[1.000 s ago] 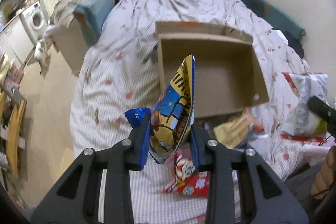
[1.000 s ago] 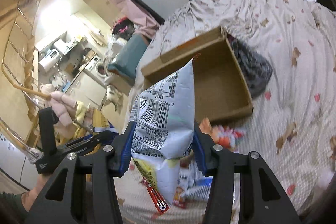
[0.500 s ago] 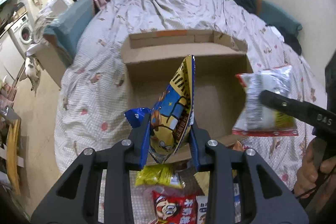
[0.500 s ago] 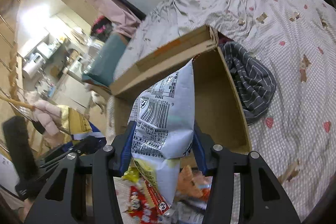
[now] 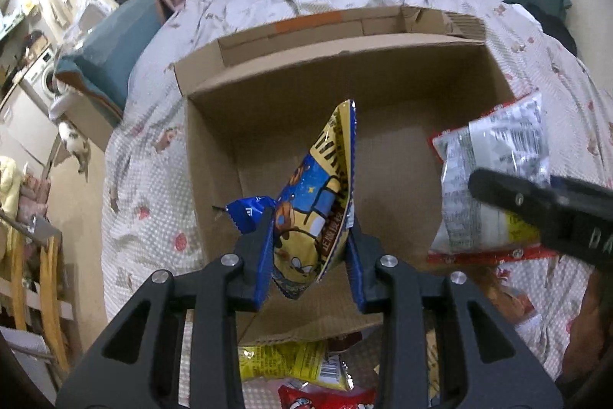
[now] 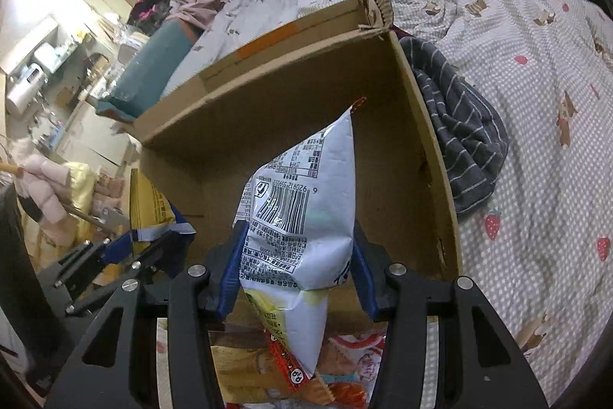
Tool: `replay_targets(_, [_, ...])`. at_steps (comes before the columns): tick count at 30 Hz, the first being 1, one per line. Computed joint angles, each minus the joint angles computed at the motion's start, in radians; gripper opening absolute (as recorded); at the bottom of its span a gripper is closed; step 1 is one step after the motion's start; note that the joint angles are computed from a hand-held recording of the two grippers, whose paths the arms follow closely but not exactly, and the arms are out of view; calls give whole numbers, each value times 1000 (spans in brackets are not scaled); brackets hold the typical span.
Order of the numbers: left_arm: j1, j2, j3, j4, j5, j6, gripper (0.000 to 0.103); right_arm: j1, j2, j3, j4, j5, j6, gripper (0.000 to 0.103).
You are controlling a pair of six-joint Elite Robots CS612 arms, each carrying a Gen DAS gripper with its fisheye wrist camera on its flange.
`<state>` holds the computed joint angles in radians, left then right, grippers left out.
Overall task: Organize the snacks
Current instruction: 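Carry both bags over the box and open both grippers to drop them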
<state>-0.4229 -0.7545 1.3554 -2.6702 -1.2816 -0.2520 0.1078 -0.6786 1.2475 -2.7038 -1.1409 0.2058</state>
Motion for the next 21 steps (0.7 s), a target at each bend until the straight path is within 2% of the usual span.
replay_targets(3, [-2,6,-5,5,14,-3,30,6,7,-14,38,-15,-25,52])
replay_targets(8, [-1,13,-12,28,10,-10,31,6,10,-18,48,-1,-30,52])
replay_targets(16, [3,16,-10,59,-12,-40,33,0,15,-25,53,34,-2,54])
replay_targets(18, [4,15,-9,66,-22,-54,41,1,13,-21,48,25,3,54])
replay_targets(20, [4,11,-2,59,-23,-71,65,3,8,-15,25,-3,2,58])
replay_targets(21, [4,9,2,54,-22,-78,71,4,7,-14,16,-7,-3,66])
